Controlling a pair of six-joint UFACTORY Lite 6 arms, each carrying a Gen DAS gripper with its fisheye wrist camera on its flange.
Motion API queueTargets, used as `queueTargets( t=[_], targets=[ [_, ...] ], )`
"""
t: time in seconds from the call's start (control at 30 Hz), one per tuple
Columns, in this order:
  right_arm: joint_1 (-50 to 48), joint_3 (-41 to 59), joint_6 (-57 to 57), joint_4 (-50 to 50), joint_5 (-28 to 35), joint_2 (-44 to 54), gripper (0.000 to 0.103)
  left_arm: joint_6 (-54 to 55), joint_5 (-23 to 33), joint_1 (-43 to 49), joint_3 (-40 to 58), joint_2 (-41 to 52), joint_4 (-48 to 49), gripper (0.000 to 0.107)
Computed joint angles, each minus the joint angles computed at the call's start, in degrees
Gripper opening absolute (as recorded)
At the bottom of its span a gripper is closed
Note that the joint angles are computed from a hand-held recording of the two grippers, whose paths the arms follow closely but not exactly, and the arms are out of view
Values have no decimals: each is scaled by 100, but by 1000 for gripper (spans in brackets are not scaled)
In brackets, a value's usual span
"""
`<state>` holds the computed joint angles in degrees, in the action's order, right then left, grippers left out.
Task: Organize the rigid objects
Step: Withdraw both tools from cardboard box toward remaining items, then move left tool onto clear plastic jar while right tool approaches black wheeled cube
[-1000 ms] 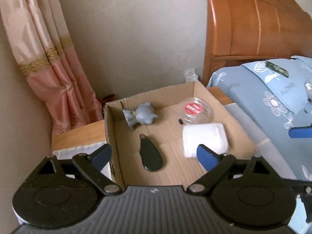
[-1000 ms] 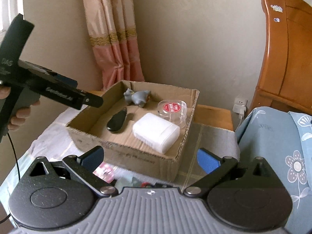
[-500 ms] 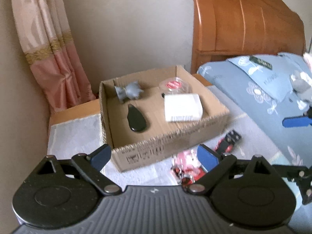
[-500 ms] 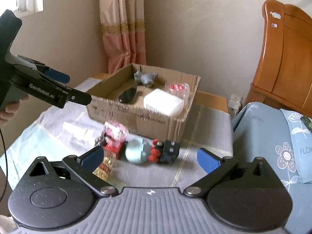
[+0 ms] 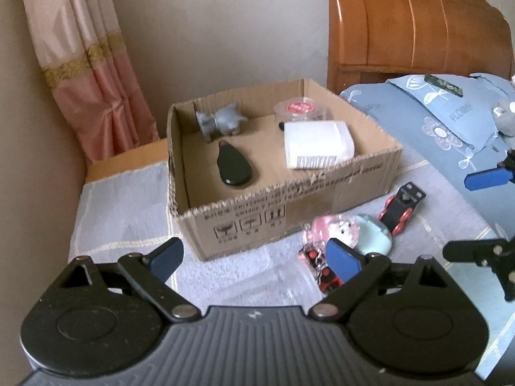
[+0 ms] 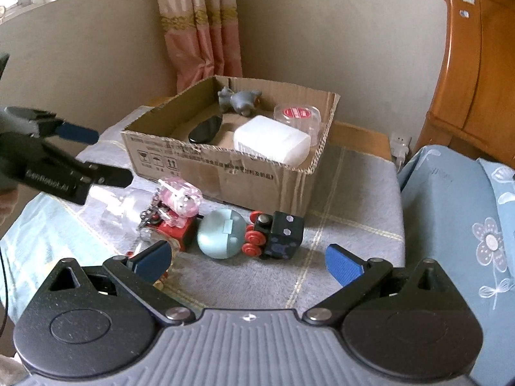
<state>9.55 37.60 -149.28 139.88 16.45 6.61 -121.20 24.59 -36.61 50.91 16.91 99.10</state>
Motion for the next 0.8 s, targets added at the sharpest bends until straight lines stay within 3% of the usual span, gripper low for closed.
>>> queueTargets(
  t=[0.2,0.47,0.8],
  targets=[
    [-80,171,-984,1086,305,865,103,-1440,360,-223,-478,101,956,95],
    [-308,146,-754,1248,902,1441,103,-2158,948,-660,-752,260,1224,100],
    [-152,566,-704,1450,914,1380,103,-2737,770,-316,-559,734,1593,100]
  ],
)
